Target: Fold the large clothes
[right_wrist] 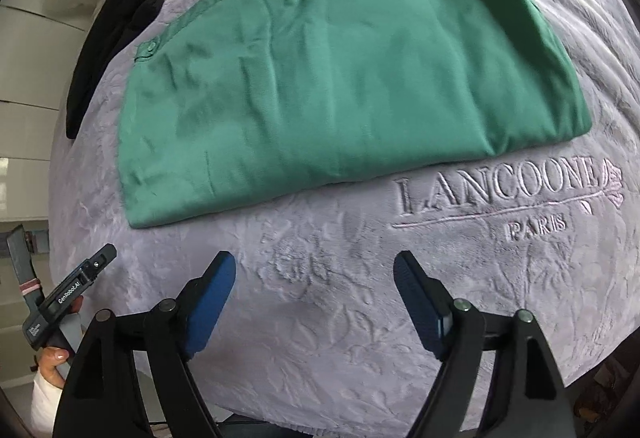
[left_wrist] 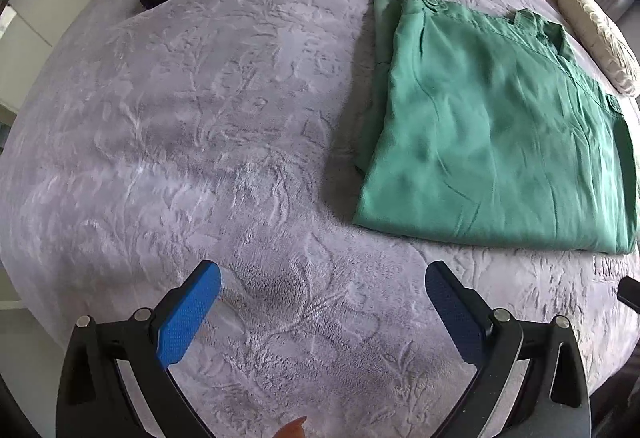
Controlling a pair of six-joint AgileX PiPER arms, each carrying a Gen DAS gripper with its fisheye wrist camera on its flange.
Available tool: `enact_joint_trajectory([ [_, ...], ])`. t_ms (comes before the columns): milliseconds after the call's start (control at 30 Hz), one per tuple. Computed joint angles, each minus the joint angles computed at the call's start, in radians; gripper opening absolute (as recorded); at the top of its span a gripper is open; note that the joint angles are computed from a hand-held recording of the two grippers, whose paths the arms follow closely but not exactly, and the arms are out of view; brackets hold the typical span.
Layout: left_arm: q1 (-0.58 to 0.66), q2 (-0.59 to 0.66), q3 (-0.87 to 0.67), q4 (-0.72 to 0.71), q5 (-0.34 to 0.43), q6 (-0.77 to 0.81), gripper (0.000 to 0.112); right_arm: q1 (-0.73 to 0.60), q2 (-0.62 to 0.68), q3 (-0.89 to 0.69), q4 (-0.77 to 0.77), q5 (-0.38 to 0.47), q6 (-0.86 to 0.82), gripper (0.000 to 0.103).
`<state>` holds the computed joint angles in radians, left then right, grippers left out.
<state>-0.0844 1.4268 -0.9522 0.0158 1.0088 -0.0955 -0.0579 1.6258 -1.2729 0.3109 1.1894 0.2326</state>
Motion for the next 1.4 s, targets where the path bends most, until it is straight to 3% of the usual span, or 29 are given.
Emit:
enact_joint_trajectory([
  [67,-0.006,0.006,-0.004,0.014,-0.001,0.001,0.102,0.006,0.007,-0.001,0.022,-0.009,-0.007,0.088],
  [133,-0.014,0.011,-0.005,0.029,-0.003,-0.002,0.102,0.013,0.020,-0.001,0.048,-0.009,-0.015,0.103],
  [667,0.042,0.095,-0.008,0.039,-0.053,0.071,0.102,0.072,0.078,0.061,0.184,-0.017,0.006,0.103],
  [867,0.075,0.113,0.001,-0.029,-0.073,0.152,0.102,0.086,0.086,0.081,0.252,-0.046,0.005,0.103],
  [1100,0.156,0.175,-0.040,-0.148,-0.087,0.294,0.102,0.071,0.114,0.138,0.471,-0.154,-0.065,0.103],
  [1400,0.282,0.349,-0.212,-0.352,-0.042,0.478,0.102,0.105,0.264,0.180,0.959,-0.342,-0.361,0.103],
])
